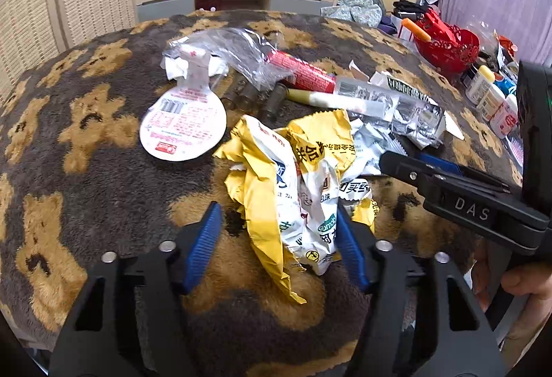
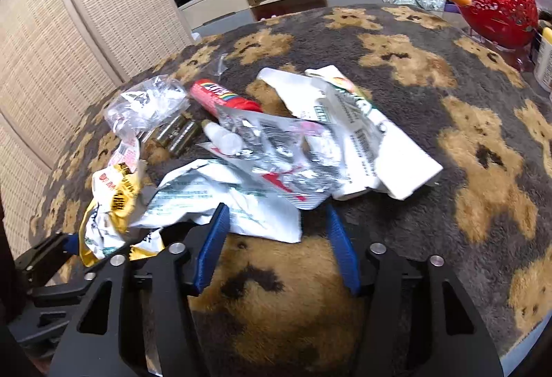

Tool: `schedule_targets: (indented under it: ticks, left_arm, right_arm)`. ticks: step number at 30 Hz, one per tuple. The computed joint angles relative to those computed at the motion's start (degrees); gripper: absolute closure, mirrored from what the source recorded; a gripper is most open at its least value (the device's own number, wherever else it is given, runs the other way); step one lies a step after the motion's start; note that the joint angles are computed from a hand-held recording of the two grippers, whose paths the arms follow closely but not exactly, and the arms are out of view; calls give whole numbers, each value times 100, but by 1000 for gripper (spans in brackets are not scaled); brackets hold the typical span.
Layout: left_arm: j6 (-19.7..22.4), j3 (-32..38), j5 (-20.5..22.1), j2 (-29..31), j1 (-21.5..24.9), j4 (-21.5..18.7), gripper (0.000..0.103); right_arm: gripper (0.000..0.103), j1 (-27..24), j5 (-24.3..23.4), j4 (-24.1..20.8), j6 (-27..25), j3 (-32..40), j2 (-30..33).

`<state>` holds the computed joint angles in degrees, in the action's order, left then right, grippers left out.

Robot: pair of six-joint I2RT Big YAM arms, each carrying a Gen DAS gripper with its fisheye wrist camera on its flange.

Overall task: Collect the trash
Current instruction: 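Grasp the yellow snack wrapper with the left tool while the right tool grasps the white printed bag, then carry both wrappers over the grey bin and open both tools to drop them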

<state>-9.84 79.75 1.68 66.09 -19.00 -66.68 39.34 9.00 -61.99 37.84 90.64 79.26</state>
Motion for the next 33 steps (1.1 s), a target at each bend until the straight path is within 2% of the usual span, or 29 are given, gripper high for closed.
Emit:
schedule_targets:
  ticks: [6,8,9,15,18,28,33]
  left_arm:
    - [109,-88,128,-72,26,22,61]
    - [140,-100,113,-104,45,6,64]
    - [144,-110,107,-116,63,-1,66]
    - [164,-267,186,-209,163,65,69]
    - [199,-288,111,-220,128,81,69]
    - [226,-285,80,-425,122,-122,74]
    - [183,-173,-7,-627,37,-282,75]
  right_arm:
    - [55,116,-54,51,-71,40,64]
    - [67,130,-106,50,-74,44,71]
    - [68,152,-140,41,-76,56,82]
    - [72,322,68,-65,-70,120,140]
    - [78,479,403,-272,-200,264,254]
    - [90,548,561,-378,-78,293,35]
    - [91,657,802,-572,1,508,-118]
